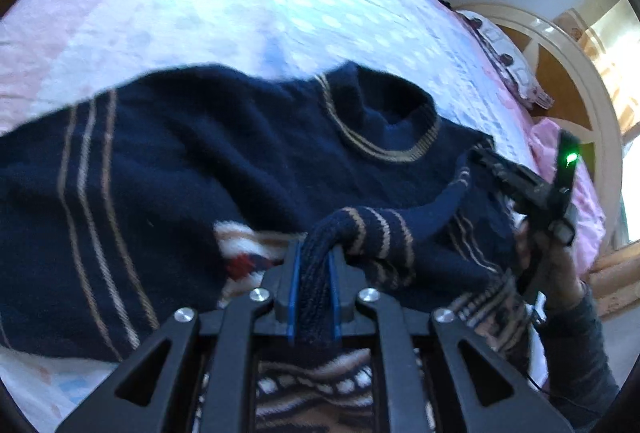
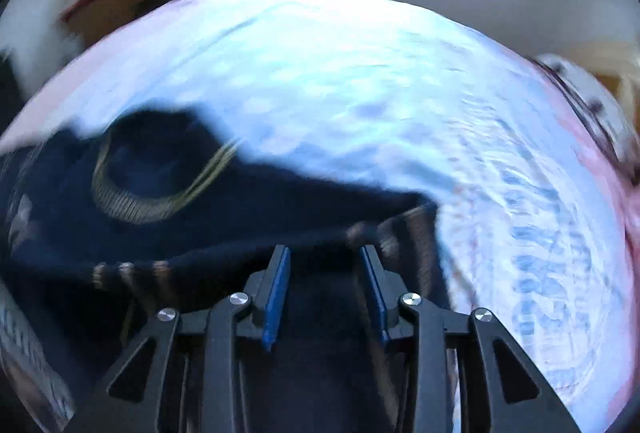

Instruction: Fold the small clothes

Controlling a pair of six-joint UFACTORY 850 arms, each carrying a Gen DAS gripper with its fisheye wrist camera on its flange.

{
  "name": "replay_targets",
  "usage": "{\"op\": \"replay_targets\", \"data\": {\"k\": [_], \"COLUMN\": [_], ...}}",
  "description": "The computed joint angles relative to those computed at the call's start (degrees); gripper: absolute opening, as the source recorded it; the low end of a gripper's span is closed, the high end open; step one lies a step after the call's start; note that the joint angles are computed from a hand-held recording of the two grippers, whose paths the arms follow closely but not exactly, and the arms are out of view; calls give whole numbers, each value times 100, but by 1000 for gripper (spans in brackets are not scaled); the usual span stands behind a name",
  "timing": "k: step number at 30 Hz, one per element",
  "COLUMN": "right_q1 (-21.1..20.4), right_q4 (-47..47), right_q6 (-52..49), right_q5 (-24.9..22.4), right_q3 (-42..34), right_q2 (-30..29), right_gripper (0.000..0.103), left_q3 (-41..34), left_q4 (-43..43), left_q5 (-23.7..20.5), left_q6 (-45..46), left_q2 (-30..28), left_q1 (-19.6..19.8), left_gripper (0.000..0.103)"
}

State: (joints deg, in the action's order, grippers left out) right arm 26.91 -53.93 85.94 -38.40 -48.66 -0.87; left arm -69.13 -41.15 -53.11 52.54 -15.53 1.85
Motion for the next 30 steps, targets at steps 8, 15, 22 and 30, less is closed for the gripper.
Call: {"op": "replay_targets", "data": {"k": [8, 15, 22, 30], "right_q1": [583, 1897, 1535, 1696], "right_q4": [249, 424, 499, 1396], "right_q6": [-164, -1246, -1096, -2272], "right_q5": [393, 248, 151, 400], "right_q3": [621, 535, 400, 209], "right_q2": [983, 651, 358, 548], "right_gripper": [41, 70, 13, 14], "left_q3": [379, 457, 314, -209], "left_q4": [-333, -154, -159, 53], "left_q5": [329, 388, 167, -530], "left_q6": [740, 566, 576, 468], "left_q2": [255, 184, 257, -6], "left_q1": [87, -82, -24, 273], "left_gripper": [58, 52, 5, 5]}}
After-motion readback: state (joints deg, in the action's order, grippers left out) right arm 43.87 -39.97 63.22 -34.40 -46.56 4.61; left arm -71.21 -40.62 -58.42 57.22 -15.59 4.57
